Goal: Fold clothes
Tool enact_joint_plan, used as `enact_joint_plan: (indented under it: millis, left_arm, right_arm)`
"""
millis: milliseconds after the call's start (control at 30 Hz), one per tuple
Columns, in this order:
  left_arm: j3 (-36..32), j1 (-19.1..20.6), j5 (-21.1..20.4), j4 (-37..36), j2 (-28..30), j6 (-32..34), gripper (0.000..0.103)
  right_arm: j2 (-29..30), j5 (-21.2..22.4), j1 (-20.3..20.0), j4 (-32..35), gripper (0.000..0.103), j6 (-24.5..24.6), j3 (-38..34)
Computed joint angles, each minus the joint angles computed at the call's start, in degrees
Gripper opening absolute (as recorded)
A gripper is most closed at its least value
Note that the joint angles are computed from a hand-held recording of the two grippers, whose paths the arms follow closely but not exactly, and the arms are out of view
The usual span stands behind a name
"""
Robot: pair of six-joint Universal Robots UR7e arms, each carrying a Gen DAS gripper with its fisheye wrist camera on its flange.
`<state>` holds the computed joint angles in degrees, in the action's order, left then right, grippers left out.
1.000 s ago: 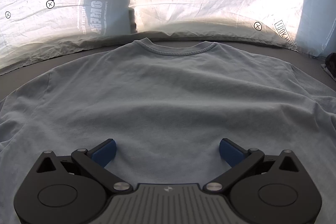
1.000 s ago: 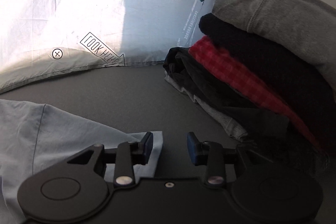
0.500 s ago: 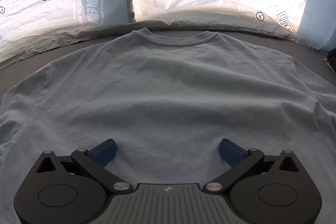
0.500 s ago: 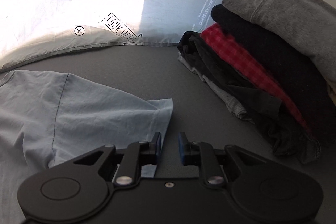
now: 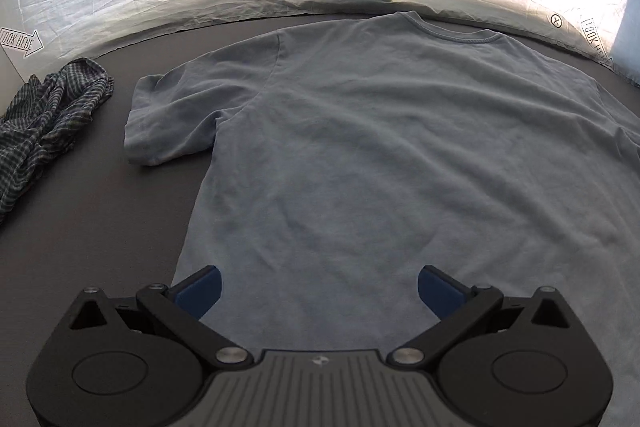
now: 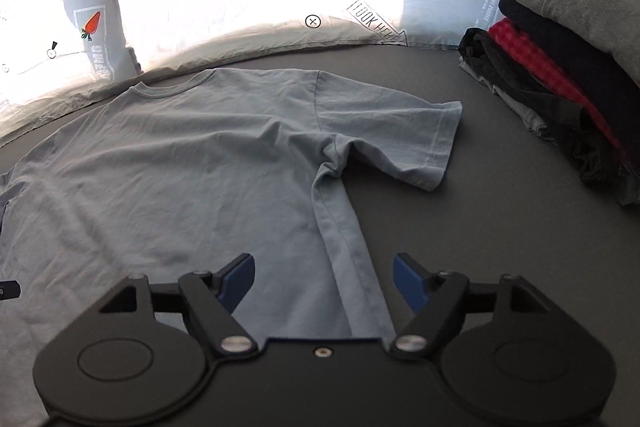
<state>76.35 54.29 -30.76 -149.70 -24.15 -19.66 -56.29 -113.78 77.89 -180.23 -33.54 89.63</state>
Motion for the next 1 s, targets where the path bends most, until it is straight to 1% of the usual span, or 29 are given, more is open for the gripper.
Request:
enact_joint_plan:
  millis: [67,100,133,200,233,300,367,433,500,567,600,633,667,700,733,767,800,833,867,900,933,967,1000]
  left_arm:
    - [6.59,-0.18,0.19,2.74,-4.55,-6.55,0.103]
    - [9.41,-0.23,0.20,4.09,-6.46,-9.78,0.103]
    - [12.11,-0.28,0.14,5.49,-8.33,-12.97,0.103]
    - [17.49,-0.51,-0.30,3.93,-11.65,-15.53,0.103]
    - [19.76,-0.62,-0.63,3.01,-13.14,-16.18,0.103]
    - [23.79,-1.15,0.15,4.58,-16.42,-18.81,0.103]
    - [26.96,-1.46,0.18,4.71,-19.12,-20.28,0.103]
    - [29.70,-1.48,-1.76,4.18,-21.69,-21.95,0.103]
    - [32.18,-1.56,-4.18,1.60,-23.53,-22.02,0.103]
    - [34.04,-1.90,-5.93,-1.35,-24.36,-19.86,0.101]
    - [35.04,-2.22,-7.15,-3.36,-24.55,-17.59,0.100]
    - [35.57,-2.53,-7.54,-4.37,-24.49,-16.16,0.094]
    - [35.90,-2.99,-7.40,-4.97,-24.10,-15.12,0.084]
    - [36.34,-3.32,-7.08,-6.22,-23.82,-14.52,0.078]
    - [36.77,-3.65,-6.75,-7.48,-23.53,-13.93,0.058]
    - [37.13,-3.91,-6.10,-8.47,-23.30,-14.46,0.038]
    - [37.46,-4.17,-5.43,-9.43,-23.08,-15.00,0.025]
    - [37.51,-4.23,-5.12,-9.51,-23.08,-15.82,0.005]
    - [38.07,-4.24,-5.43,-11.25,-23.56,-16.50,0.004]
    - [38.65,-4.66,-5.21,-12.49,-24.26,-17.08,0.004]
    - [39.20,-5.10,-4.97,-13.74,-24.95,-17.65,0.004]
    - [39.91,-5.93,-5.02,-15.72,-26.13,-16.85,0.005]
    - [40.53,-6.84,-4.81,-17.23,-27.07,-15.28,0.005]
  right_arm:
    - [-0.97,0.21,0.47,0.66,0.080,0.81,2.92]
    - [-1.31,0.22,0.71,0.66,0.083,1.18,4.35]
    - [-1.40,-0.37,1.01,-0.35,0.085,1.27,5.61]
    - [-1.40,-2.09,1.39,-3.28,0.086,0.80,7.41]
    - [-1.50,-3.81,1.44,-5.49,0.086,0.48,8.42]
    - [-1.81,-6.55,1.37,-8.92,0.087,-0.06,10.06]
    - [-2.97,-9.11,0.70,-10.32,0.087,-0.22,11.77]
    - [-4.03,-11.12,0.12,-10.43,0.087,-1.00,12.97]
    - [-5.12,-13.12,-0.46,-12.55,0.086,-2.95,15.00]
    - [-5.99,-15.22,-0.88,-14.90,0.086,-4.45,16.85]
    - [-6.61,-15.59,-1.36,-14.92,0.084,-4.57,17.65]
    - [-7.23,-15.94,-1.85,-14.90,0.082,-4.68,18.43]
    - [-8.16,-15.45,-2.52,-13.78,0.078,-4.07,19.08]
    - [-9.82,-12.77,-3.46,-11.44,0.071,-2.08,19.91]
    - [-11.45,-9.97,-4.43,-9.16,0.059,-0.25,20.66]
    - [-12.90,-7.74,-4.97,-5.76,0.032,2.67,20.69]
    - [-14.27,-5.41,-5.54,-2.49,0.007,5.41,20.62]
    - [-14.94,-4.79,-5.30,-1.32,0.007,5.75,20.71]
    - [-15.58,-4.19,-5.05,-0.22,0.007,6.01,20.80]
    - [-17.40,-1.34,-5.06,0.69,0.006,7.46,21.69]
    - [-20.37,3.90,-6.10,2.56,0.006,11.31,22.95]
    - [-23.23,9.30,-7.22,4.27,0.006,15.22,24.05]
    - [-25.31,12.48,-8.11,5.51,0.006,18.30,24.85]
